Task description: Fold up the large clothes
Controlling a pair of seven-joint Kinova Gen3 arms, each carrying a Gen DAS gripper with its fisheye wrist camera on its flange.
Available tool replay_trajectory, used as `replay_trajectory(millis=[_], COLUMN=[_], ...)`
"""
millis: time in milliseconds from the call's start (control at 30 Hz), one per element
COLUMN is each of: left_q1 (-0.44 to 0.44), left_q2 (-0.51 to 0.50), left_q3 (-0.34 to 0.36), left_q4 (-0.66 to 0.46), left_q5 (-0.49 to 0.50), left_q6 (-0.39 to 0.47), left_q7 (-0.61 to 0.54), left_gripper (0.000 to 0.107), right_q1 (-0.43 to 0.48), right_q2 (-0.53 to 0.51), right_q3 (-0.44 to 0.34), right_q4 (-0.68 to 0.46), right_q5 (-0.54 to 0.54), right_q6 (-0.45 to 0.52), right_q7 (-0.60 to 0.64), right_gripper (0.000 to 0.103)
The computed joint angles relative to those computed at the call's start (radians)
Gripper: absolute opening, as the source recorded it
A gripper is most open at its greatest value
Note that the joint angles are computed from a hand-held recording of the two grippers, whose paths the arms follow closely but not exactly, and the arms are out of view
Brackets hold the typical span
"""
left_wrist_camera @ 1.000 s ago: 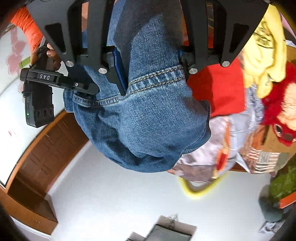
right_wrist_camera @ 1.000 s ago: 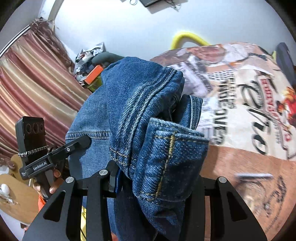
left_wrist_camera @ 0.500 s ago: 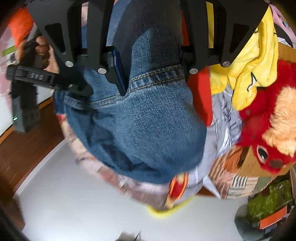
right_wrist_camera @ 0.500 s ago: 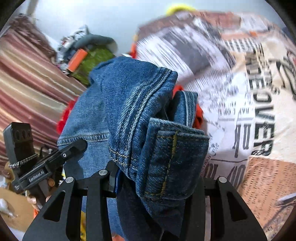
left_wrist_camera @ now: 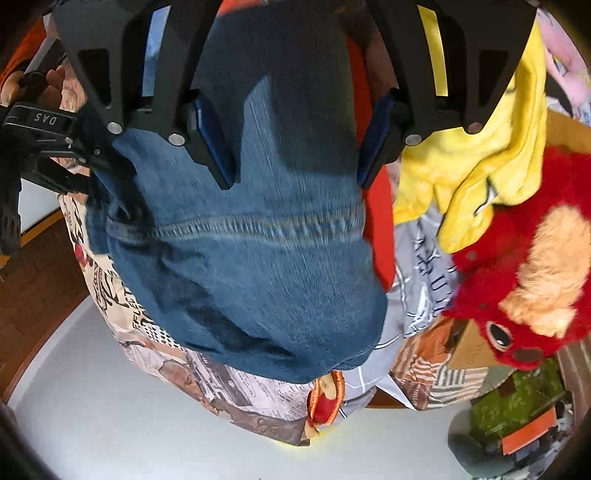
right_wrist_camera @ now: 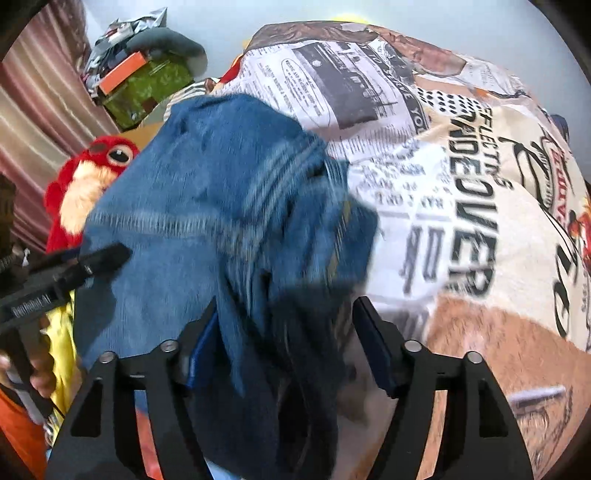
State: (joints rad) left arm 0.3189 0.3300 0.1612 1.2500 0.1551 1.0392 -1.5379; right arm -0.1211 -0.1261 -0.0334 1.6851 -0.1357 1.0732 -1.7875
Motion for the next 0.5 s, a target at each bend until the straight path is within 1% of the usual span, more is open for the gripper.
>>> replay_trajectory(millis=[67,100,167,233,333,400,500], left_q1=[0.032,0.047,0.08,0.086,0.078,0.095,0.102], left_q2=[-0.041,-0.065,-0.119,-0.165,-0.217,-0.265,-0.338], left_q3=[-0.009,-0.012,-0.014,-0.009,0.006,0.015,0.043], left_q4=[0.043,0.073,0.144,0.201,0.237,0.255,0.26], left_q5=[-0.056,-0.085,-0.154,-0.178,-0.19,-0.24,-0.288], left_q6=[-0.003,-0.017,-0.046,-0.061,-0.045,-0.041,-0.041], left_q7=[0.014,0.022,0.048,0.07,0.104,0.147,0.185], left_gripper=[0.068,0.069,0.073,0.073,0.072,0.072,0.072], right_q1=[0.008,0.014,0.02,0.024,0.027,0.02,0.012], right_q2=[-0.036,-0.064,-0.083,-0.112,-0.157,-0.199,-0.27], right_q3=[0.016,0.024,0.029,0.022,-0.017,-0.036,-0.041], right_q4=[0.029,0.045,0.05,0.057,0.049,0.038,0.002], right_q5=[-0.017,-0.034,-0.046,-0.039,0.014,0.04,0.044], right_q6=[0.001,0.005,0.033,0.061,0.107,0.127,0.14], right_q7=[0.012,0.009,0.002,-0.016,-0.061,-0.079,-0.09], right_gripper=[0.069,0.071,0.071,0.071,0.071,0.071,0.071])
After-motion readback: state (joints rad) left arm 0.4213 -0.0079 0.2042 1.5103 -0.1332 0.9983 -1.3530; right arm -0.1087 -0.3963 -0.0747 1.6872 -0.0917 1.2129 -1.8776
